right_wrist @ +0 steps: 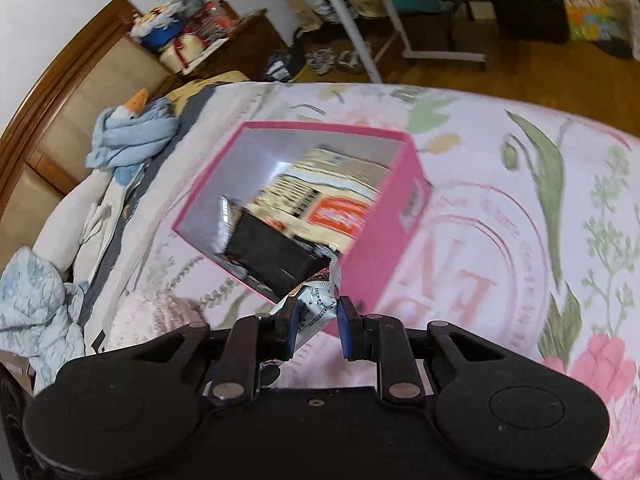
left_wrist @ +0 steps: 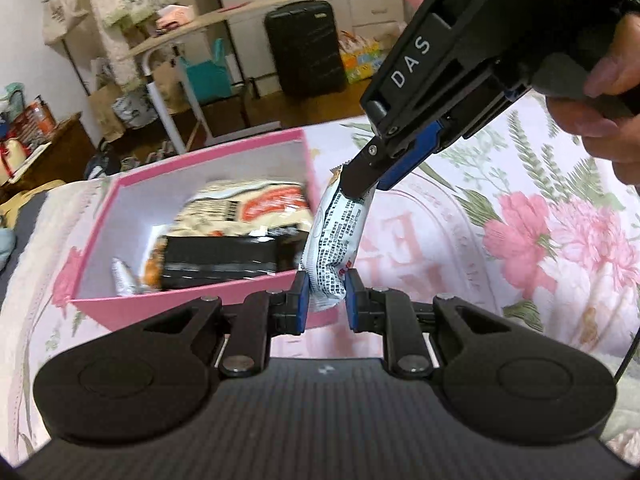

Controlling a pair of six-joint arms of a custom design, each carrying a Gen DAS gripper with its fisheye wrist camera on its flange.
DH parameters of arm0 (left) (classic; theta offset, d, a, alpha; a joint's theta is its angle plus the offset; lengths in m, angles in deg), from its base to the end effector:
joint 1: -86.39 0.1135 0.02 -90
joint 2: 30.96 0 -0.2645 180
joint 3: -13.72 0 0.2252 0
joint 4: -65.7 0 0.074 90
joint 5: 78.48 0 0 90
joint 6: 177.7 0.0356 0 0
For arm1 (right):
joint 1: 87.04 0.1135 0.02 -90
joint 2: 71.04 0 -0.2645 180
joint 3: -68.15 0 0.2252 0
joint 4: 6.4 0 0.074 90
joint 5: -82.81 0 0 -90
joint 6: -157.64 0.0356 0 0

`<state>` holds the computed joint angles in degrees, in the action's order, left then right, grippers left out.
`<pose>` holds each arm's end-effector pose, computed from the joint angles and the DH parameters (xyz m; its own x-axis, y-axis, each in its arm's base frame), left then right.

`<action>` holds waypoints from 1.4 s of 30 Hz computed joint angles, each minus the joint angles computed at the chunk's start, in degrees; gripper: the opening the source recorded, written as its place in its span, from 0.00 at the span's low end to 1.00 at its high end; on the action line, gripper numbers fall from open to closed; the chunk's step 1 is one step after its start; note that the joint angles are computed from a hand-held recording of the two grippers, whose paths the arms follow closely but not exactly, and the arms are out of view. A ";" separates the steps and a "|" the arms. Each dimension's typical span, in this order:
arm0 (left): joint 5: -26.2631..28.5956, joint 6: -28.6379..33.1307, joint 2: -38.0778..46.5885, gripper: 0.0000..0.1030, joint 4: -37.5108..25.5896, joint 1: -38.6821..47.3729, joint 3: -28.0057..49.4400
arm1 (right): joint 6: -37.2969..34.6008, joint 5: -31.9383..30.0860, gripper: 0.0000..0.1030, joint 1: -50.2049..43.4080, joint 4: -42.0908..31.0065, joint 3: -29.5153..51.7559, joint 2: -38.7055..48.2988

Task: Organize snacks
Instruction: 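Carry the silver-white bar into the pink box and open the right gripper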

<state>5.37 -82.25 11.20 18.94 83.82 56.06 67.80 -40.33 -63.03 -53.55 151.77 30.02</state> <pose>0.1244 -0.0018 0.2123 -0.7251 0.1271 -0.6768 0.0401 0.9889 0.1427 0.2936 0.1521 0.2118 -0.8267 -0.3657 -0.4277 -0.5527 0.6705 0.4950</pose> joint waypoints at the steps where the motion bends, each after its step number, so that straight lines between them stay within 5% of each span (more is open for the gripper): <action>1: 2.15 1.90 0.23 0.17 -0.13 3.28 0.58 | 0.38 0.53 0.24 1.12 -0.68 1.94 0.92; 10: 17.10 14.45 13.45 0.17 6.27 25.34 6.28 | 2.65 3.03 0.24 6.92 -3.19 17.10 10.35; 16: 21.95 15.41 28.61 0.17 11.18 29.47 12.57 | 3.64 5.44 0.25 8.42 -4.49 27.61 18.63; 22: 26.13 13.26 41.95 0.18 9.01 32.34 19.78 | 4.67 7.68 0.28 9.49 -3.32 32.85 25.57; 26: 29.05 12.51 44.97 0.28 7.75 33.59 20.55 | 4.82 10.66 0.29 10.20 2.79 27.40 24.26; 29: 29.33 11.79 44.23 0.40 9.13 33.45 19.20 | 5.26 13.23 0.39 10.62 9.25 20.18 20.73; 42: 31.08 15.41 34.62 0.42 6.66 34.75 13.46 | 9.11 17.77 0.43 8.03 35.12 -15.76 -2.61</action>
